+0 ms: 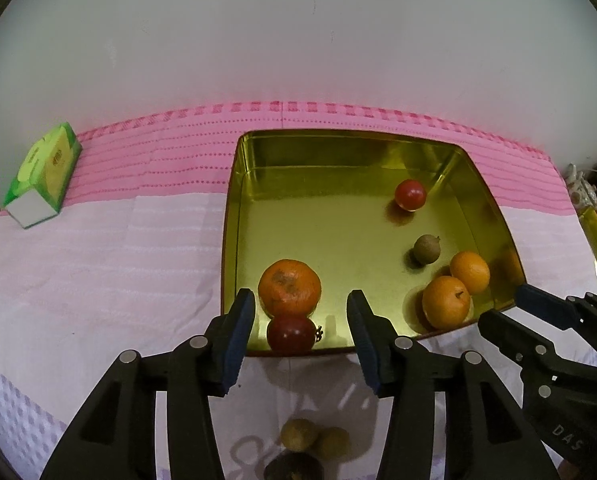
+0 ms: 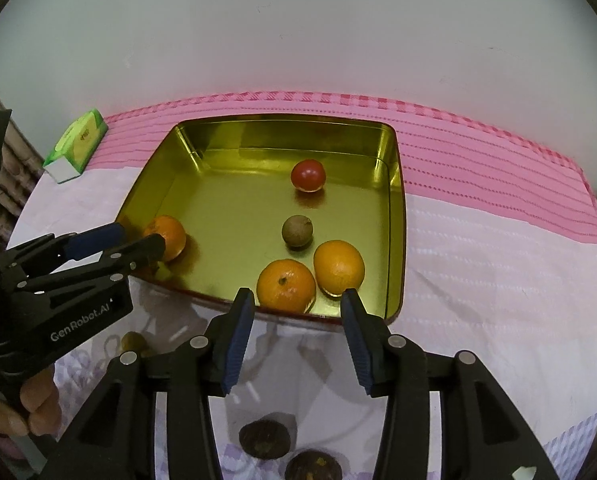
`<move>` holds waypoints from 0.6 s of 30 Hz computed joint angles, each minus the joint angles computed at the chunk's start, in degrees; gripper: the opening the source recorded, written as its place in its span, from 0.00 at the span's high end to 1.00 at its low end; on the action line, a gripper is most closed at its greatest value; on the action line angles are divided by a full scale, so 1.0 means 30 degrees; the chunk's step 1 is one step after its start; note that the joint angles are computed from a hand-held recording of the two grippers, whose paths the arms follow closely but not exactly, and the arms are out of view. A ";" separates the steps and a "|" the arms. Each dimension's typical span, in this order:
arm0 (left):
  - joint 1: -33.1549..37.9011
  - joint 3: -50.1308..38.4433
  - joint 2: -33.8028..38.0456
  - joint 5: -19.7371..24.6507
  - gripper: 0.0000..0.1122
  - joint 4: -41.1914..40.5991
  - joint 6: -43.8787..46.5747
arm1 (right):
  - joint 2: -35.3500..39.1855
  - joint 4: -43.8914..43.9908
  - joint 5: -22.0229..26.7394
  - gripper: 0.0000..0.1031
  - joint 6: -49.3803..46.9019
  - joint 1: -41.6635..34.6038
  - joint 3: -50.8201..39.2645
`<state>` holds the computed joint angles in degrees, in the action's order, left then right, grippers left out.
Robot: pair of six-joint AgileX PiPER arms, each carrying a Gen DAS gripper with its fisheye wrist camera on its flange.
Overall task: Organize fruits
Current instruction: 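Lower the orange and tomato into the tin and open both tools, then withdraw both tools from the tin back toward the dark brown fruits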
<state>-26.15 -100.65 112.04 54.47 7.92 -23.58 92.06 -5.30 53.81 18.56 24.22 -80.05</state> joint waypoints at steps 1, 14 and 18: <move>-0.0076 0.0202 -0.0245 -0.0058 0.56 0.0067 -0.0029 | -0.0108 -0.0127 0.0028 0.59 0.0110 0.0077 0.0051; -0.0930 0.3367 -0.3225 -0.0481 0.56 0.1198 -0.1586 | -0.2513 -0.0616 0.0084 0.58 0.1517 0.0909 0.2064; -0.1088 0.4894 -0.4312 -0.0836 0.56 0.1305 -0.2191 | -0.3222 -0.0718 0.0001 0.57 0.1777 0.1125 0.2840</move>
<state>-29.41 -85.96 99.10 51.96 11.83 -30.15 82.39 -7.45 53.81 23.89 27.59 -71.53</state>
